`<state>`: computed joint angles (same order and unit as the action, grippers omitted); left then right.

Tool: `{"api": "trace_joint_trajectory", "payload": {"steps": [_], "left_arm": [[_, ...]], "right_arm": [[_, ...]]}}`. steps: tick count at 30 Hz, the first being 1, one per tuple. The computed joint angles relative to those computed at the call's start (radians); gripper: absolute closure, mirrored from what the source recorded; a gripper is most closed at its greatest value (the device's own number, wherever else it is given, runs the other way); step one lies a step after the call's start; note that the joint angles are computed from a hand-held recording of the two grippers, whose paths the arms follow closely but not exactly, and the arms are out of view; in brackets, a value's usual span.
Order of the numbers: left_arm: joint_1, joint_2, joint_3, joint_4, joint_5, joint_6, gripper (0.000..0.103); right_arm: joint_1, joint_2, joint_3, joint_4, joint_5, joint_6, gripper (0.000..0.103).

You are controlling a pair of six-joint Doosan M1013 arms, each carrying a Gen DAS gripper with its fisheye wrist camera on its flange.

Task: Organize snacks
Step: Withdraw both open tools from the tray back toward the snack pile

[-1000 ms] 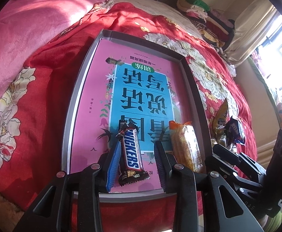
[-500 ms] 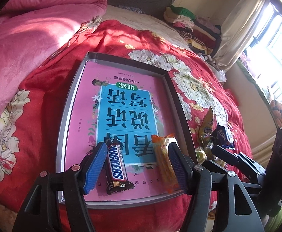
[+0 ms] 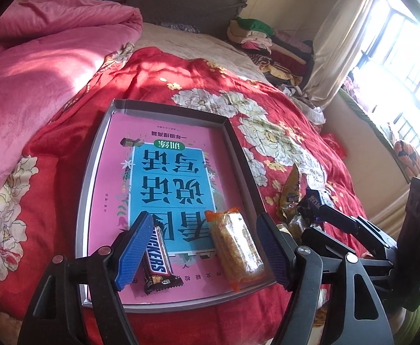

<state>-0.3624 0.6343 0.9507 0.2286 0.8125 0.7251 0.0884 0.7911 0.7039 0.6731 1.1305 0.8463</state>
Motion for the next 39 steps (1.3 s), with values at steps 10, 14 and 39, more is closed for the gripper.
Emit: {"api": "trace_joint_trajectory", "payload": {"steps": [10, 14, 39], "left_arm": [[-0.02, 0.008, -0.026, 0.037, 0.016, -0.006, 0.024], [-0.027, 0.009, -0.027, 0.048, 0.003, -0.044, 0.022], [-0.073, 0.04, -0.101, 0.037, 0.01, 0.04, 0.021]], "right_arm": [[-0.026, -0.01, 0.0, 0.035, -0.044, 0.012, 0.025], [-0.037, -0.008, -0.007, 0.041, -0.056, 0.024, 0.024], [-0.086, -0.035, 0.017, 0.049, -0.159, 0.083, 0.016]]}}
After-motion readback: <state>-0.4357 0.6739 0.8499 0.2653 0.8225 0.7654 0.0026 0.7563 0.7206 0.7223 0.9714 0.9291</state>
